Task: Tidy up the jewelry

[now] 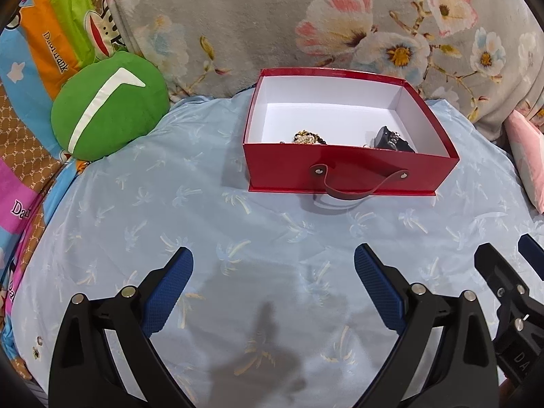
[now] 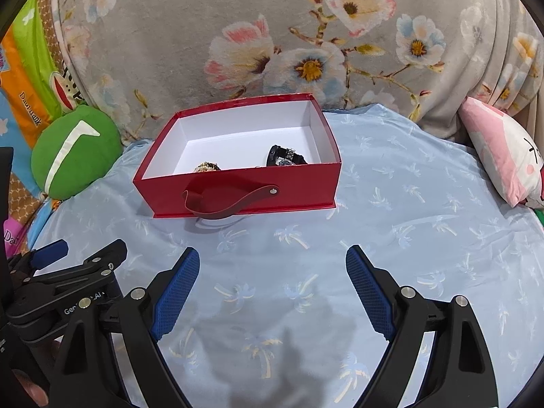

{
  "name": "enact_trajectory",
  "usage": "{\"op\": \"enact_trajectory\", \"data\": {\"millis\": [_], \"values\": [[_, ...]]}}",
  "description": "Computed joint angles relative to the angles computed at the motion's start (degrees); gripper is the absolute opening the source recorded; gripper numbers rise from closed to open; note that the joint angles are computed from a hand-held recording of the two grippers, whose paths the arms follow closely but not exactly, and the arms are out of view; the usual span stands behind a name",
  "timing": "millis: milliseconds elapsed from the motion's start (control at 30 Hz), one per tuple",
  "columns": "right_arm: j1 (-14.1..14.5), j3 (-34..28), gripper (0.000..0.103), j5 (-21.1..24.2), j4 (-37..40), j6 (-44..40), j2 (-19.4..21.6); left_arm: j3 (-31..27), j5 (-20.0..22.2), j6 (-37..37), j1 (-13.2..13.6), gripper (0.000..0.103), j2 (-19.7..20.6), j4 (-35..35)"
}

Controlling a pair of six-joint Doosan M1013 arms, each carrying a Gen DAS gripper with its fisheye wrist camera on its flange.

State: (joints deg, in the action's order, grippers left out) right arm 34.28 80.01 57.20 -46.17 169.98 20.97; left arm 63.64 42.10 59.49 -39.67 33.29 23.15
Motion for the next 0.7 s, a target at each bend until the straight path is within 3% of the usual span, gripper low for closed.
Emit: {"op": "enact_trajectory", "data": {"millis": [700], "values": [[-0.24, -1.1, 0.086, 0.08, 1.83, -2.11, 1.31, -1.17, 1.59, 0.39, -0.2, 0.093, 1.1, -0.05]]}}
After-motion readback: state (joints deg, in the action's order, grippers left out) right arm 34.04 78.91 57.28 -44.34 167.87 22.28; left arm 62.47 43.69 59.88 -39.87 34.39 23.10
